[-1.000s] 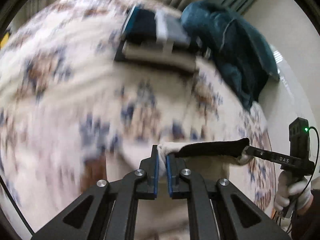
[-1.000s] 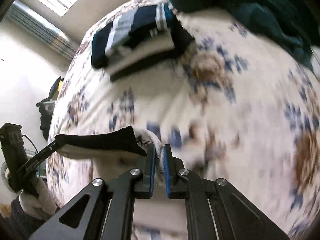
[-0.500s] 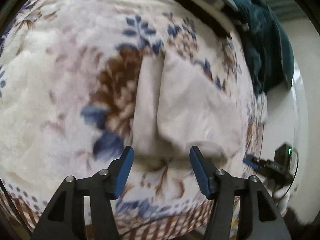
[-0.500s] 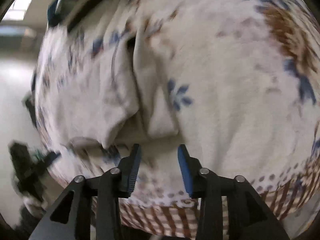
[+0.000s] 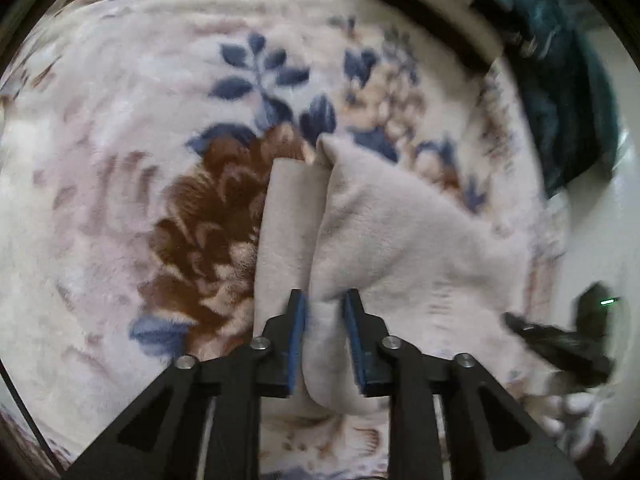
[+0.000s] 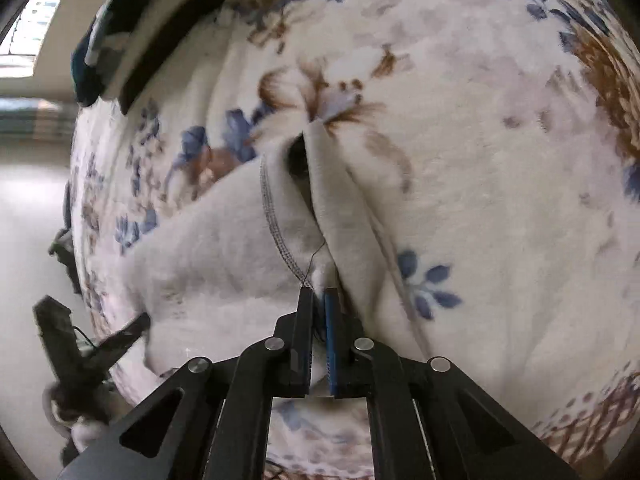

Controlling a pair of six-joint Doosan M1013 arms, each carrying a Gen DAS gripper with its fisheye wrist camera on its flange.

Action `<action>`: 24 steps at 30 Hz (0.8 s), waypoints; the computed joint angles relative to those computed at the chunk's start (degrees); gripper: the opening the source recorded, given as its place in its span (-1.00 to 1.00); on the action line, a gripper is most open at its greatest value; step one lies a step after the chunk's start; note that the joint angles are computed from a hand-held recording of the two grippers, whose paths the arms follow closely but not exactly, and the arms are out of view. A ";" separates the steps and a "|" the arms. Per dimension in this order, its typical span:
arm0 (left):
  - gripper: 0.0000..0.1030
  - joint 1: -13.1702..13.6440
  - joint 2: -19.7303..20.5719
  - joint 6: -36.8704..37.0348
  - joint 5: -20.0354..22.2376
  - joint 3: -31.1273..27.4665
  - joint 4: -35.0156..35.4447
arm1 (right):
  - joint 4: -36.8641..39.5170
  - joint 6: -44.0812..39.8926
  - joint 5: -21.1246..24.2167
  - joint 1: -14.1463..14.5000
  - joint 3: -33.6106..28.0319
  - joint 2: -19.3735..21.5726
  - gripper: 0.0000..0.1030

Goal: Fold small clothes

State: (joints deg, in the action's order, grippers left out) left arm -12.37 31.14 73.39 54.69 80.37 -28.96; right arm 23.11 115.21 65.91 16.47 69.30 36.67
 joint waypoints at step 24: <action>-0.59 0.86 2.57 17.54 -7.65 2.30 -22.47 | 27.12 -19.50 3.16 -4.21 -0.54 6.48 -0.10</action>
